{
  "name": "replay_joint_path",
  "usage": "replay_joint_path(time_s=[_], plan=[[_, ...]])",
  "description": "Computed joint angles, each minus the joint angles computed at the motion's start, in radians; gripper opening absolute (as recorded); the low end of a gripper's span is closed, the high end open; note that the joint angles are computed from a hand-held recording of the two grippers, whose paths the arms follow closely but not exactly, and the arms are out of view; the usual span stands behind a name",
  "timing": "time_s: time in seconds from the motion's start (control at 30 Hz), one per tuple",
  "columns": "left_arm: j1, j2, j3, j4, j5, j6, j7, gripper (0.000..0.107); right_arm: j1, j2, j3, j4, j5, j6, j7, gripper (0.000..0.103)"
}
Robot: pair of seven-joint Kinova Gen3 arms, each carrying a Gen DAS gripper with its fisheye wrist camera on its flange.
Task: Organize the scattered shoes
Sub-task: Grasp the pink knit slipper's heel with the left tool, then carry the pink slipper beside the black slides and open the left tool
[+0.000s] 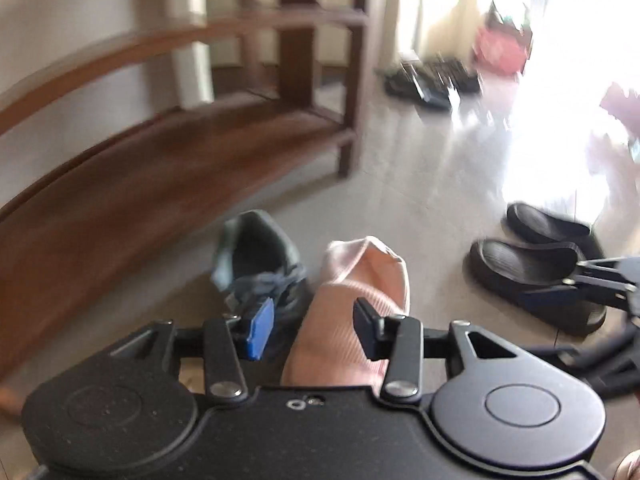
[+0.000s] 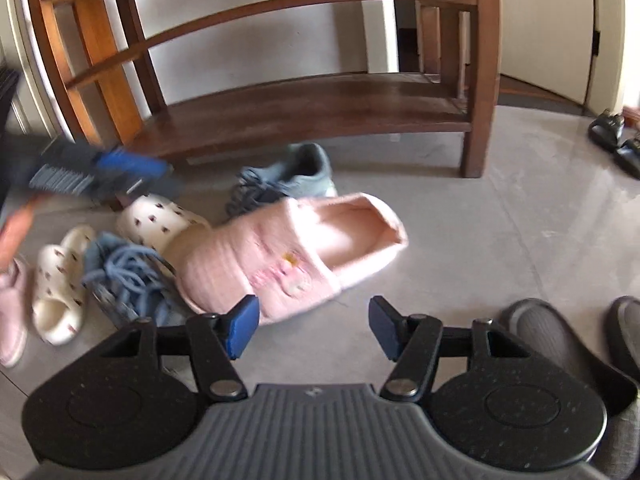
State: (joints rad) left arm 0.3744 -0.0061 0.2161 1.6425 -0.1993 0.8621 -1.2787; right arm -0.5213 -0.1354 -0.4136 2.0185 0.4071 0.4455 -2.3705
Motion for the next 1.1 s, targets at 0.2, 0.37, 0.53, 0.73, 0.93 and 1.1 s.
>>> replay_joint_path(time_s=[0.2,0.37,0.53,0.73,0.93,1.1], plan=[[0.096,0.227,-0.004,-0.230,-0.080,0.209,0.018,0.039,-0.001,-0.025,0.059,0.048,-0.133,-0.017,0.098,0.065],[0.155,0.354,-0.055,-0.377,-0.071,0.373,0.086,0.020,0.003,-0.041,0.097,0.069,-0.235,-0.041,0.198,0.065],[0.183,0.398,-0.101,-0.455,-0.037,0.457,0.176,0.005,0.039,-0.078,0.088,0.092,-0.273,-0.053,0.231,0.065],[0.125,0.248,-0.080,-0.265,0.116,0.264,0.297,0.004,0.101,-0.129,0.063,0.123,-0.289,-0.070,0.232,0.065],[0.075,0.157,-0.050,-0.116,0.335,0.145,0.384,0.004,0.159,-0.161,0.028,0.139,-0.281,-0.066,0.212,0.065],[0.016,0.145,0.019,-0.015,0.492,0.026,0.484,0.005,0.142,-0.185,0.070,0.152,-0.319,-0.051,0.254,0.065]])
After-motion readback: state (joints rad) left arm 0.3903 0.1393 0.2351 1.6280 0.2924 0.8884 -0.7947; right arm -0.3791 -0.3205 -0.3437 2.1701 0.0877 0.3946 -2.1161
